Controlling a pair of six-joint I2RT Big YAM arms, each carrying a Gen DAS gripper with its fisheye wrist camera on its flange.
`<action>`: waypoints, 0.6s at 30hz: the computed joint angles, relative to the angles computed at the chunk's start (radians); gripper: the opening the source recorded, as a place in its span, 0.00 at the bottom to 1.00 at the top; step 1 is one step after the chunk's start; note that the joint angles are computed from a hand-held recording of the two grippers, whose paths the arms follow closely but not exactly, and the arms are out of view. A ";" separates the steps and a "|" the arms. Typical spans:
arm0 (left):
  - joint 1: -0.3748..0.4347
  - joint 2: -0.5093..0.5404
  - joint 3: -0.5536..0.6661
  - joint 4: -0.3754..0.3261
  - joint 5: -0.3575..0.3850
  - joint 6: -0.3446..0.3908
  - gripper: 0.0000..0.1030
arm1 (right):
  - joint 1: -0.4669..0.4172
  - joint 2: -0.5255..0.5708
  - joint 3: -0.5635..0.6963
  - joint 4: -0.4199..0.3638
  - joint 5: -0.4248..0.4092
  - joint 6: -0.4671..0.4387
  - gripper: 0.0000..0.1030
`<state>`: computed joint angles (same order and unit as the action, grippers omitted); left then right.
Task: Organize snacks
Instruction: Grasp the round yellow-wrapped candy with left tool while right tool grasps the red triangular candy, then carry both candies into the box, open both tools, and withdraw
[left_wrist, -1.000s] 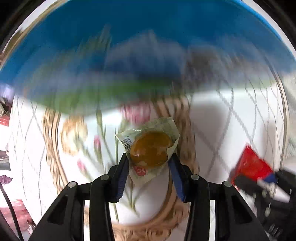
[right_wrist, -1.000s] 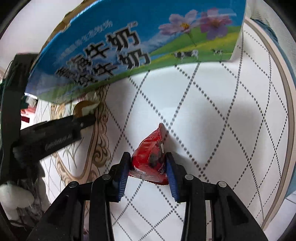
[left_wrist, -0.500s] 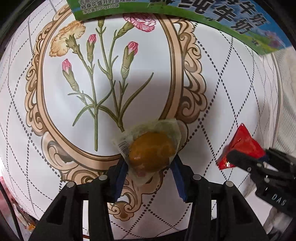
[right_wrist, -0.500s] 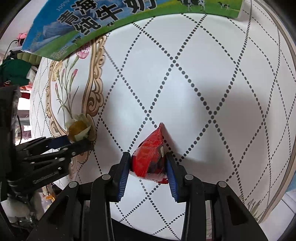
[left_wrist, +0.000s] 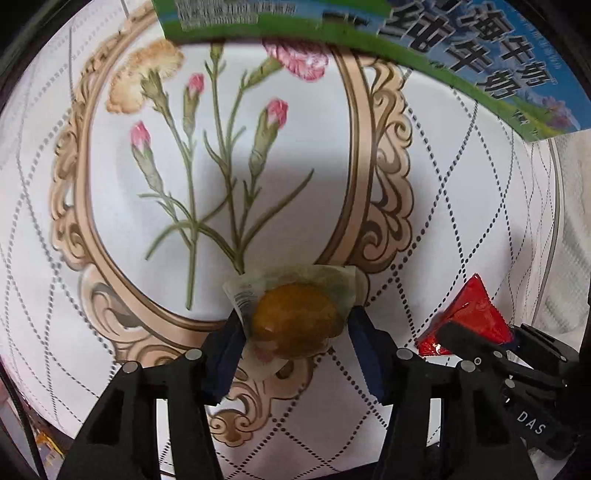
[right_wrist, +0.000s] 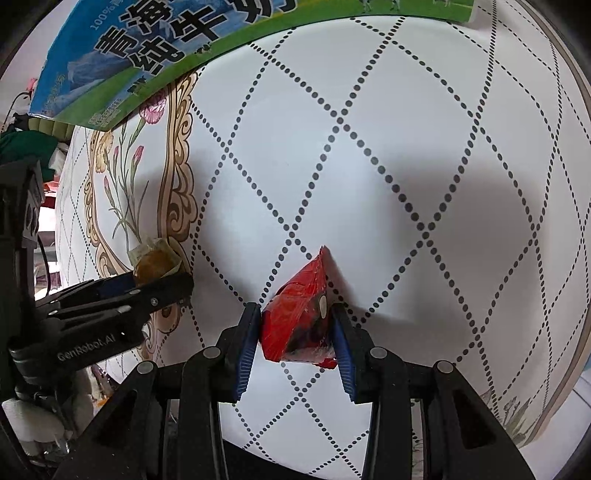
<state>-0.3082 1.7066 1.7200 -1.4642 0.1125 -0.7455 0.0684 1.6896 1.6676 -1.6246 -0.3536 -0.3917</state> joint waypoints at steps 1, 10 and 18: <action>-0.003 -0.006 -0.003 0.002 -0.021 0.002 0.50 | 0.000 -0.001 -0.002 0.003 -0.001 0.002 0.40; 0.004 -0.033 -0.016 0.044 0.070 -0.003 0.56 | 0.002 -0.016 -0.006 0.007 0.004 -0.032 0.41; 0.078 -0.063 -0.103 0.143 0.205 -0.128 0.60 | -0.017 0.010 0.012 -0.025 -0.068 0.011 0.53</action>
<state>-0.2303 1.6435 1.6172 -1.3214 0.3171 -0.8737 0.0512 1.7000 1.6792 -1.6491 -0.4218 -0.3812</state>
